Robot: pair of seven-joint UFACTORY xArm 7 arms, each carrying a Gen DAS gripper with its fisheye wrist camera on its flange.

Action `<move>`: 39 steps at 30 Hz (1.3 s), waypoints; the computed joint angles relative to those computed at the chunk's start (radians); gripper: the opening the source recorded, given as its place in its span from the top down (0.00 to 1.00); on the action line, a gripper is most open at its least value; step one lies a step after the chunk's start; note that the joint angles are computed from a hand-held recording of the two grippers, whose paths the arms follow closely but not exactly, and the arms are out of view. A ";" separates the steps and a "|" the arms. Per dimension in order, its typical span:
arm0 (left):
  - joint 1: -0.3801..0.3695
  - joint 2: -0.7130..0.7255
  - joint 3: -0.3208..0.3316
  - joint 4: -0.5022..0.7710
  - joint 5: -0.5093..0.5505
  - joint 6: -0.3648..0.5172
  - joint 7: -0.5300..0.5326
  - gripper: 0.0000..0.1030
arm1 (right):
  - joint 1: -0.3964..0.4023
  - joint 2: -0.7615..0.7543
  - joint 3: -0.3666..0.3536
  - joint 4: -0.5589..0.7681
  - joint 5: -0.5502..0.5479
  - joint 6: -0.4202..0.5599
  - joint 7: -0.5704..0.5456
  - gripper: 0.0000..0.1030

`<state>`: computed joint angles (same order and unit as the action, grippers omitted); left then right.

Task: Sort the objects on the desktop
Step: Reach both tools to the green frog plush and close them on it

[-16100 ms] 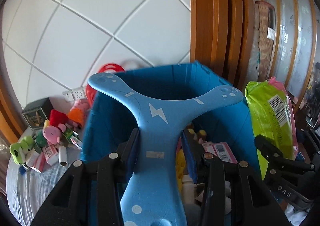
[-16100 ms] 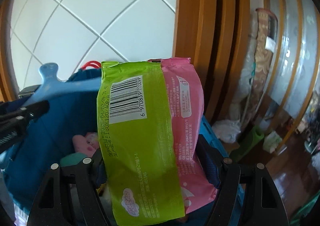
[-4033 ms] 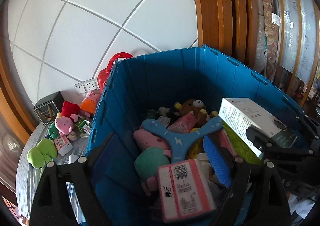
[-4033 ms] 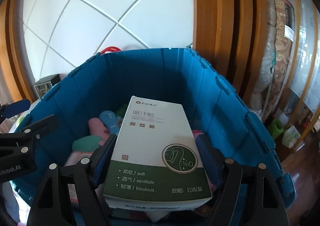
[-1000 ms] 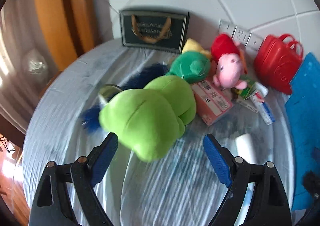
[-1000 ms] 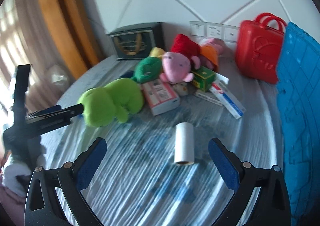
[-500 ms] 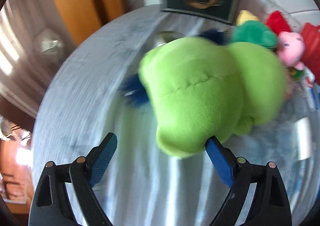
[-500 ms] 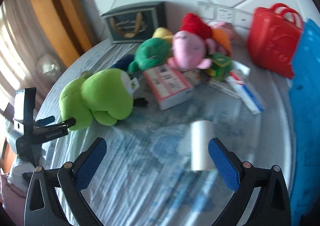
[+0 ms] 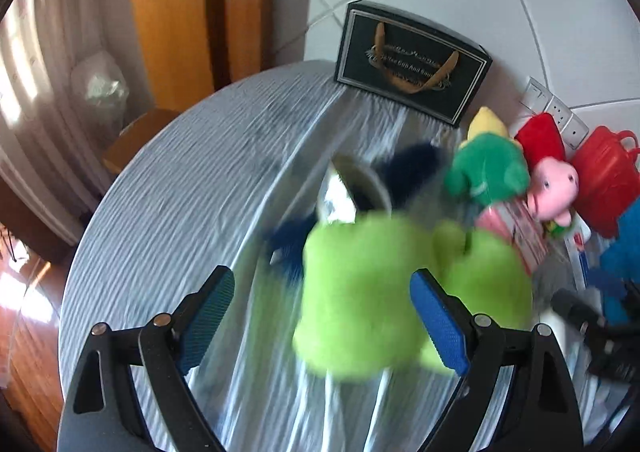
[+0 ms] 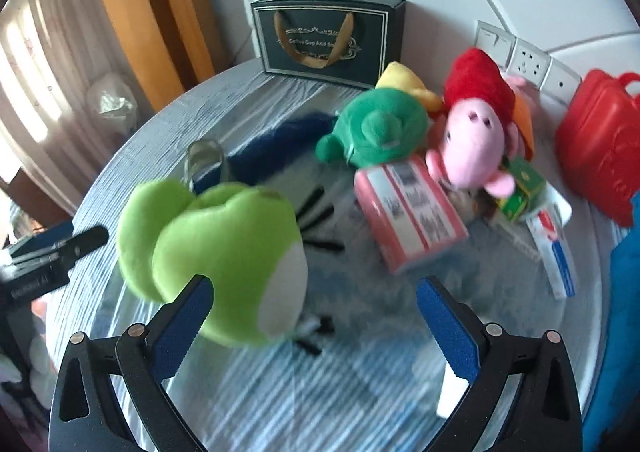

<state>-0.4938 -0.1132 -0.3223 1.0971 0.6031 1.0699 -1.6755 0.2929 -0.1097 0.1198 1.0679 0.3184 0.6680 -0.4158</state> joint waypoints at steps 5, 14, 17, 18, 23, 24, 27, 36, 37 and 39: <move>-0.011 0.130 0.043 0.091 -0.064 0.026 0.164 0.11 | 0.006 0.049 0.025 0.056 -0.076 -0.005 0.128 0.00; -0.103 -0.066 -0.057 -0.128 -0.125 -0.079 0.082 0.11 | 0.026 -0.050 0.030 -0.028 -0.091 0.016 0.201 0.00; -0.124 -0.098 -0.086 -0.157 -0.172 -0.081 0.113 0.12 | 0.044 -0.074 0.048 -0.075 -0.108 0.018 0.249 0.00; -0.133 -0.114 -0.096 -0.165 -0.187 -0.078 0.122 0.12 | 0.049 -0.086 0.057 -0.099 -0.127 0.031 0.272 0.00; -0.140 -0.231 -0.166 -0.189 -0.190 -0.035 0.058 0.12 | 0.107 -0.266 0.008 -0.324 -0.023 0.069 0.228 0.00; -0.133 -0.248 -0.180 -0.188 -0.186 -0.028 0.040 0.12 | 0.119 -0.303 -0.017 -0.362 0.017 0.105 0.204 0.00; -0.112 -0.220 -0.212 -0.153 -0.170 -0.008 0.025 0.12 | 0.123 -0.413 -0.040 -0.465 0.056 0.151 0.172 0.00; -0.198 0.005 -0.188 -0.126 -0.202 -0.070 -0.047 0.12 | 0.075 -0.656 -0.073 -0.608 0.004 0.214 0.195 0.00; -0.212 0.003 -0.179 -0.136 -0.203 -0.075 -0.064 0.12 | 0.073 -0.669 -0.077 -0.609 0.002 0.222 0.193 0.00; -0.234 -0.010 -0.161 -0.155 -0.203 -0.089 -0.079 0.12 | 0.065 -0.689 -0.082 -0.613 -0.003 0.227 0.190 0.00</move>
<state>-0.7276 -0.1228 -0.4830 0.9424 0.3996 0.9812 -1.7541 0.3582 -0.7983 0.0378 0.4550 0.3150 0.8948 -0.2253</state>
